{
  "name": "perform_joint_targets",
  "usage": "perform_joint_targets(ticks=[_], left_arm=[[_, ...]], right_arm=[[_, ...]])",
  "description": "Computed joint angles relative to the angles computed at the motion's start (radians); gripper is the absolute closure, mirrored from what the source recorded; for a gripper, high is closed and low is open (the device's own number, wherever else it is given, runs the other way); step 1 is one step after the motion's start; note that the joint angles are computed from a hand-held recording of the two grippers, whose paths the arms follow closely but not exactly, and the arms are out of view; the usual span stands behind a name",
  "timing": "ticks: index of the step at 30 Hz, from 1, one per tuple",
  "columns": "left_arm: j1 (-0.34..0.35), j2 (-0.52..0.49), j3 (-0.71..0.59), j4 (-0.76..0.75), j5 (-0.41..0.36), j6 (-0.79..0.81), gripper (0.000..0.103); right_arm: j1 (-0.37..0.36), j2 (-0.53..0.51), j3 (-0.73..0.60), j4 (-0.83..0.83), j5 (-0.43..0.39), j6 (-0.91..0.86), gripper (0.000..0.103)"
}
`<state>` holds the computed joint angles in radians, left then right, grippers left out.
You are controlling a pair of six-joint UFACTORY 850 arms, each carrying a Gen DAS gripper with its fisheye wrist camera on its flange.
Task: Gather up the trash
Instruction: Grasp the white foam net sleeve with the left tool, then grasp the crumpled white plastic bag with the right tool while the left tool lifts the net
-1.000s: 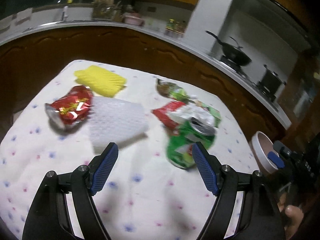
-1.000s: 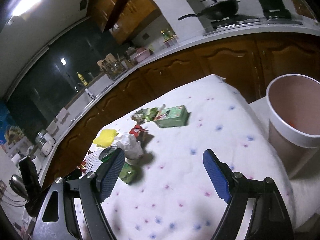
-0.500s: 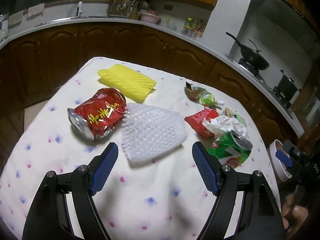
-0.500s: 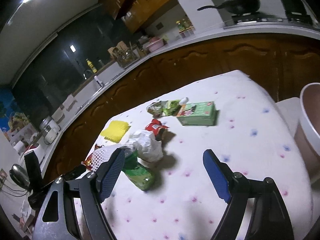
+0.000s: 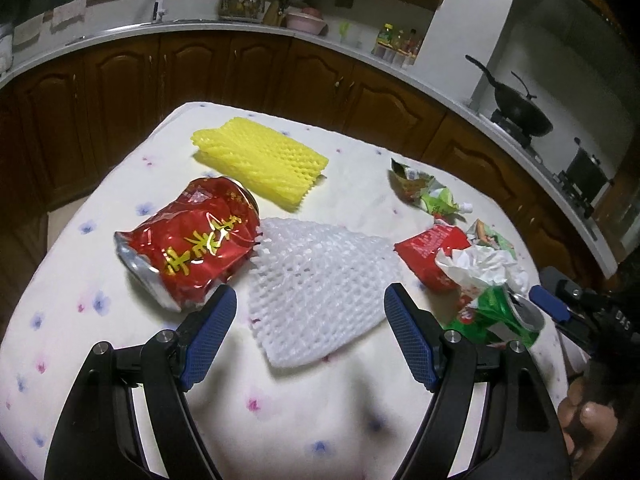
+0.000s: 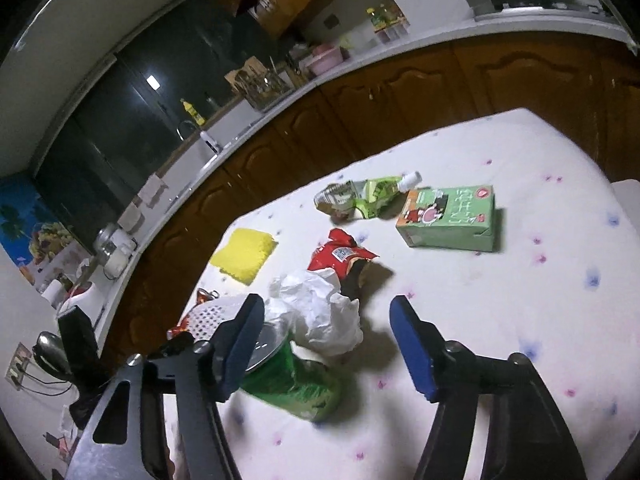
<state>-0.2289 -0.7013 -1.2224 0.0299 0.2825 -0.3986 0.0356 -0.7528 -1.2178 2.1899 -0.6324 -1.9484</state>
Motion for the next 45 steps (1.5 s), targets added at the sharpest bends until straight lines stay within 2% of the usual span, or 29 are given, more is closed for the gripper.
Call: perform_joint_targets(ticks=[4, 5, 6, 7, 8, 9, 11, 18, 22, 30, 45], left_arm=[[-0.012, -0.026, -0.035, -0.094, -0.026, 0.118, 0.026], [-0.013, -0.032, -0.042, -0.099, -0.029, 0.128, 0.033], [-0.014, -0.039, -0.053, -0.072, -0.041, 0.108, 0.046], [-0.012, -0.046, -0.062, -0.006, -0.052, 0.051, 0.055], [-0.011, -0.052, -0.071, 0.062, -0.061, -0.008, 0.073], [-0.011, -0.056, -0.075, 0.110, -0.066, -0.047, 0.088], [-0.013, -0.055, -0.074, 0.166, -0.059, -0.088, 0.095], [-0.036, 0.017, -0.001, 0.002, 0.029, 0.086, 0.097], [-0.048, 0.060, 0.036, -0.001, 0.079, 0.087, 0.097], [-0.072, 0.116, 0.079, 0.099, 0.145, -0.015, 0.097], [-0.147, 0.147, 0.098, 0.194, 0.190, -0.091, 0.097]], right_arm=[[0.007, -0.044, -0.045, -0.046, 0.021, 0.056, 0.050], [0.007, -0.051, -0.051, -0.058, 0.022, 0.067, 0.055], [0.007, -0.058, -0.057, -0.071, 0.023, 0.079, 0.059], [0.007, -0.061, -0.059, -0.074, 0.018, 0.081, 0.066], [0.008, -0.061, -0.056, -0.064, 0.018, 0.066, 0.078], [0.009, -0.058, -0.053, -0.056, 0.022, 0.052, 0.082], [0.010, -0.047, -0.041, -0.035, 0.021, 0.016, 0.087], [0.006, 0.005, 0.029, 0.115, 0.014, -0.136, 0.089], [0.003, 0.042, 0.085, 0.231, -0.003, -0.240, 0.089], [-0.006, 0.107, 0.179, 0.354, -0.030, -0.366, 0.089], [-0.063, 0.213, 0.316, 0.432, -0.091, -0.446, 0.089]])
